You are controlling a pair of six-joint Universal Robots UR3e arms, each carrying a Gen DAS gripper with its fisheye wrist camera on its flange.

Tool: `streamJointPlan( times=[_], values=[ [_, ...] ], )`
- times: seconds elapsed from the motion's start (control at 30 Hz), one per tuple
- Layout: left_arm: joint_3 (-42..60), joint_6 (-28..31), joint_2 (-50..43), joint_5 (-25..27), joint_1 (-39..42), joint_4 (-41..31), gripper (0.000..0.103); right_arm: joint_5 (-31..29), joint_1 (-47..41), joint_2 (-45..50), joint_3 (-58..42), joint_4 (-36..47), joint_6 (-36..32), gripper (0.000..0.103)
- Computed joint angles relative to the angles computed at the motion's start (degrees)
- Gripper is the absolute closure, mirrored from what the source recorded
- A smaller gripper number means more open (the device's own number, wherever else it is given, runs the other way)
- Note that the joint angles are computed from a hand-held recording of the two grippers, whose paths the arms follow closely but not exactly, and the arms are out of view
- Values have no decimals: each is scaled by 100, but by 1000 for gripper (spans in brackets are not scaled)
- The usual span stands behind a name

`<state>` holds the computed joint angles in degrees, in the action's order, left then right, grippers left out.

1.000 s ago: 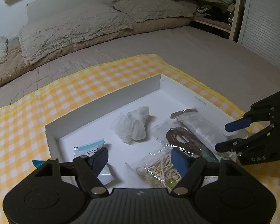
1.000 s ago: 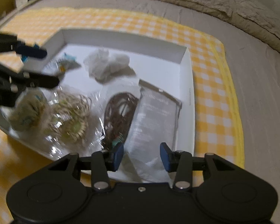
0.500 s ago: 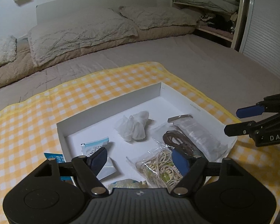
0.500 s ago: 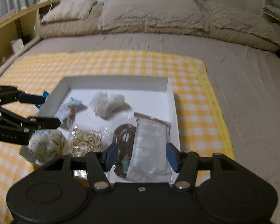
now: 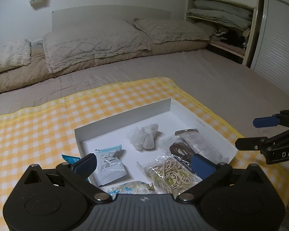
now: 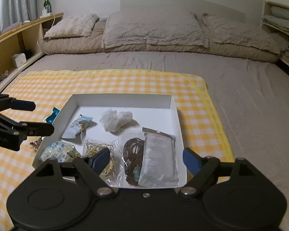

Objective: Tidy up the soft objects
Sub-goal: 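Lift both grippers away from the box toward the remaining items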

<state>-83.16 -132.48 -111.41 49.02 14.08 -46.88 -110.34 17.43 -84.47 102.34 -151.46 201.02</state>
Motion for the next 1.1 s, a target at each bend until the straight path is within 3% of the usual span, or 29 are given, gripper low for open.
streamJointPlan(
  times=[0.07, 0.17, 0.67, 1.1],
  values=[
    [-85, 43, 102, -18, 69, -16, 0, -86, 58, -15, -11, 13, 91, 13],
    [-134, 34, 202, -59, 178, -79, 0, -277, 163, -5, -15, -44, 216, 0],
    [67, 35, 231, -336, 889, -128, 0, -665, 528, 602, -848, 75, 409, 0],
    [912, -371, -509, -302, 1355, 243, 0, -608, 836, 2239, -3216, 668, 211, 0]
  ],
)
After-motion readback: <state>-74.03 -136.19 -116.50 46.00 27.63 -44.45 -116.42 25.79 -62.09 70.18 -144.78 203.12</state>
